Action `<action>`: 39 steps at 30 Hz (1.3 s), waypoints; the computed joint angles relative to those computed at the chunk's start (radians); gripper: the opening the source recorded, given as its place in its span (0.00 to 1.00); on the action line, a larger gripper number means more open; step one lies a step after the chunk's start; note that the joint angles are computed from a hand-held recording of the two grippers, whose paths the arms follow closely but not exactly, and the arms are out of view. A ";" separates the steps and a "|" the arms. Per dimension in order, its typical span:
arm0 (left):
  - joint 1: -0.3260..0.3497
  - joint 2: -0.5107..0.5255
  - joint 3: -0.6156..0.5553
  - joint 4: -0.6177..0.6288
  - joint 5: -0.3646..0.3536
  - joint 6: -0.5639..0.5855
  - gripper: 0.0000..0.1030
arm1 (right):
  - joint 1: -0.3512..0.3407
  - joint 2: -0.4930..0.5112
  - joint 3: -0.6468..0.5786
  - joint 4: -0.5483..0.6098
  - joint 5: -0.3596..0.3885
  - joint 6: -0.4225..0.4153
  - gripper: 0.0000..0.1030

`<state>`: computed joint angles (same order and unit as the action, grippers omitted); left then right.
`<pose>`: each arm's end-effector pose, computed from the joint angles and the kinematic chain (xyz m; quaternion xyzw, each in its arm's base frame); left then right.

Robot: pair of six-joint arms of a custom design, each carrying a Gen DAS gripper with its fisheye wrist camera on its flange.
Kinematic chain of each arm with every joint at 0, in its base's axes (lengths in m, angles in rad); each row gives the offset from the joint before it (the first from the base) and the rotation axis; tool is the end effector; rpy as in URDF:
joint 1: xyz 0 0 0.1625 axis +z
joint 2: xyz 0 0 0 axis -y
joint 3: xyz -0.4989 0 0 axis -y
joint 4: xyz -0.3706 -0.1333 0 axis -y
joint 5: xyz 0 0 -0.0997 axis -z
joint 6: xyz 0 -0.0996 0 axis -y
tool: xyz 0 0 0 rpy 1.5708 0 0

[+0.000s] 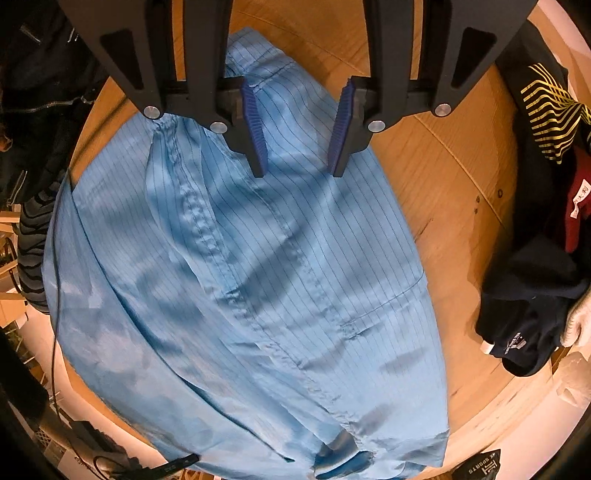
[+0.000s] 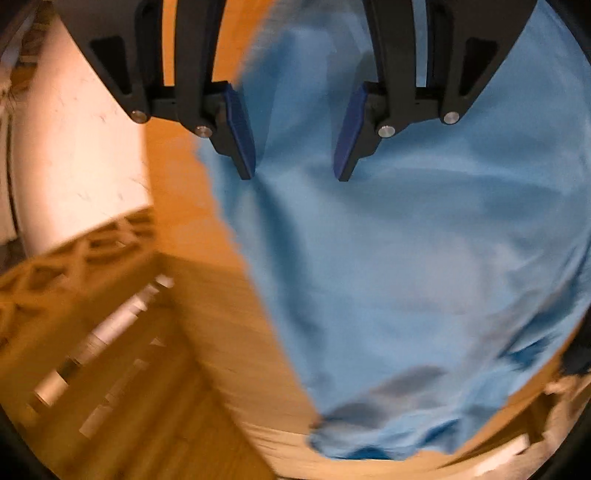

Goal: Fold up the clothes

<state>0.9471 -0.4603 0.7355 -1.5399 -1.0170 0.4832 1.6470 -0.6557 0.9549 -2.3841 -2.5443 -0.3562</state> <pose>-0.3592 -0.8172 0.1726 0.5351 0.7868 0.1273 0.2798 0.1166 -0.8575 0.3577 0.0672 -0.8604 0.1594 0.4793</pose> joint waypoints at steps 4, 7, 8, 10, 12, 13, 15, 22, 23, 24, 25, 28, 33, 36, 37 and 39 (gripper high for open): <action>0.003 0.010 -0.032 0.027 0.014 -0.016 0.36 | -0.007 -0.095 0.083 0.013 0.111 0.065 0.39; -0.001 0.018 -0.045 0.042 0.033 -0.024 0.36 | -0.013 -0.185 0.162 0.062 0.239 0.165 0.40; -0.010 0.017 -0.037 0.041 0.045 -0.030 0.36 | -0.013 -0.195 0.176 0.082 0.237 0.191 0.40; -0.027 0.016 -0.023 0.042 0.067 -0.043 0.36 | -0.009 -0.210 0.200 0.124 0.220 0.244 0.40; -0.041 0.006 0.007 0.023 0.079 -0.024 0.33 | -0.016 -0.220 0.220 0.126 0.233 0.257 0.40; -0.047 -0.009 0.036 -0.001 0.068 -0.018 0.33 | -0.021 -0.224 0.227 0.130 0.252 0.262 0.40; -0.063 -0.052 0.108 -0.050 0.009 -0.025 0.33 | -0.028 -0.223 0.230 0.133 0.272 0.266 0.40; -0.119 -0.216 0.411 -0.191 -0.168 -0.057 0.34 | -0.046 -0.193 0.209 0.136 0.287 0.270 0.40; -0.133 -0.244 0.473 -0.218 -0.151 -0.053 0.34 | -0.047 -0.194 0.215 0.123 0.289 0.264 0.40; -0.139 -0.264 0.514 -0.245 -0.130 -0.043 0.34 | -0.048 -0.195 0.221 0.110 0.291 0.257 0.40; -0.145 -0.282 0.552 -0.270 -0.109 -0.035 0.34 | -0.048 -0.197 0.226 0.102 0.293 0.253 0.40; -0.146 -0.307 0.605 -0.303 -0.119 -0.058 0.34 | -0.049 -0.202 0.242 0.078 0.296 0.238 0.39; -0.136 -0.285 0.619 -0.333 -0.243 -0.077 0.38 | -0.044 -0.210 0.278 0.018 0.273 0.198 0.24; -0.142 -0.307 0.682 -0.386 -0.261 -0.085 0.38 | -0.040 -0.216 0.289 0.000 0.262 0.187 0.24; -0.140 -0.316 0.695 -0.412 -0.256 -0.084 0.38 | -0.039 -0.220 0.291 -0.007 0.266 0.189 0.24; -0.134 -0.332 0.718 -0.461 -0.246 -0.083 0.38 | -0.038 -0.225 0.292 -0.014 0.282 0.190 0.24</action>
<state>0.8129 -0.7919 1.4536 -2.0011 -1.2625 0.3998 1.6093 -0.8806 1.2467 -2.3981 -2.2620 -0.1666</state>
